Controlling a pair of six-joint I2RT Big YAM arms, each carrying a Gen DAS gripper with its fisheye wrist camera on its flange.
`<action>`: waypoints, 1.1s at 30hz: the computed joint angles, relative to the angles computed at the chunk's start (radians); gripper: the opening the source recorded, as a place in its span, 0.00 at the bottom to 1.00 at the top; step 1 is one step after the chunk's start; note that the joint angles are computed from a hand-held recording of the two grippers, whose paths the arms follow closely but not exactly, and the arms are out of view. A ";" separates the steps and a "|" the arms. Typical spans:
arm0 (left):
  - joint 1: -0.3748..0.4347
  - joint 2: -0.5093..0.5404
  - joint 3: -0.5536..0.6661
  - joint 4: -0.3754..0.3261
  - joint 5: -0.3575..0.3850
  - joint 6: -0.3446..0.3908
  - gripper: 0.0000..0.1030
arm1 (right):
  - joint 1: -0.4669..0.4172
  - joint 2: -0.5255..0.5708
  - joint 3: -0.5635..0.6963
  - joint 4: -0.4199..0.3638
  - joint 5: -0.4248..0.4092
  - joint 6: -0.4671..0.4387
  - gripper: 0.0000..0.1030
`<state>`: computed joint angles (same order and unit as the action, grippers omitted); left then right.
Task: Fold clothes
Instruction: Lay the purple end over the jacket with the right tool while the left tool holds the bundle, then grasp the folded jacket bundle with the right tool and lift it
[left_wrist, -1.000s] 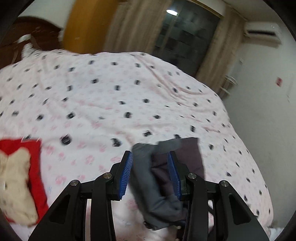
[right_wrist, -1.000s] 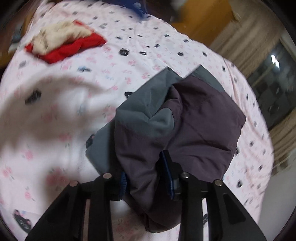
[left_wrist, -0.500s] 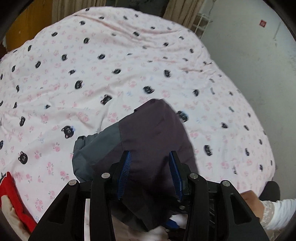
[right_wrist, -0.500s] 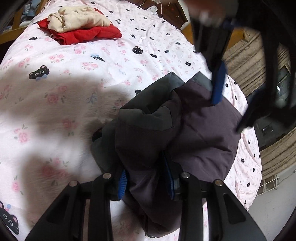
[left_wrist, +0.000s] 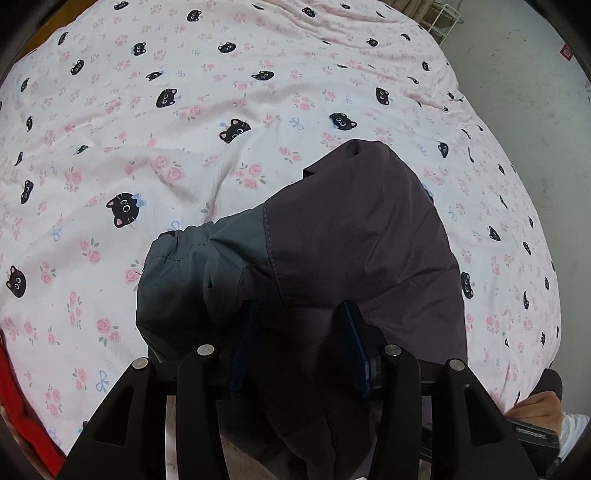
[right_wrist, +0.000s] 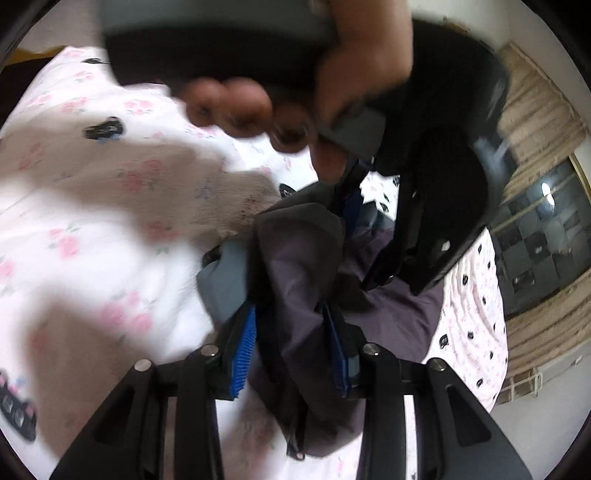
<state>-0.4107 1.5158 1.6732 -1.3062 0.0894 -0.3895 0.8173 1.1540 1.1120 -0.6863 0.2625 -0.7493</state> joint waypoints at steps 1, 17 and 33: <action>0.003 0.000 -0.002 0.002 0.004 -0.001 0.42 | -0.012 -0.015 0.007 -0.026 -0.045 0.002 0.47; -0.034 -0.109 -0.122 0.022 -0.079 -0.033 0.45 | -0.453 0.380 0.684 -0.504 -0.750 0.371 0.60; -0.016 -0.151 -0.242 0.156 -0.024 -0.082 0.50 | -0.423 0.583 0.816 -0.723 -0.693 0.318 0.62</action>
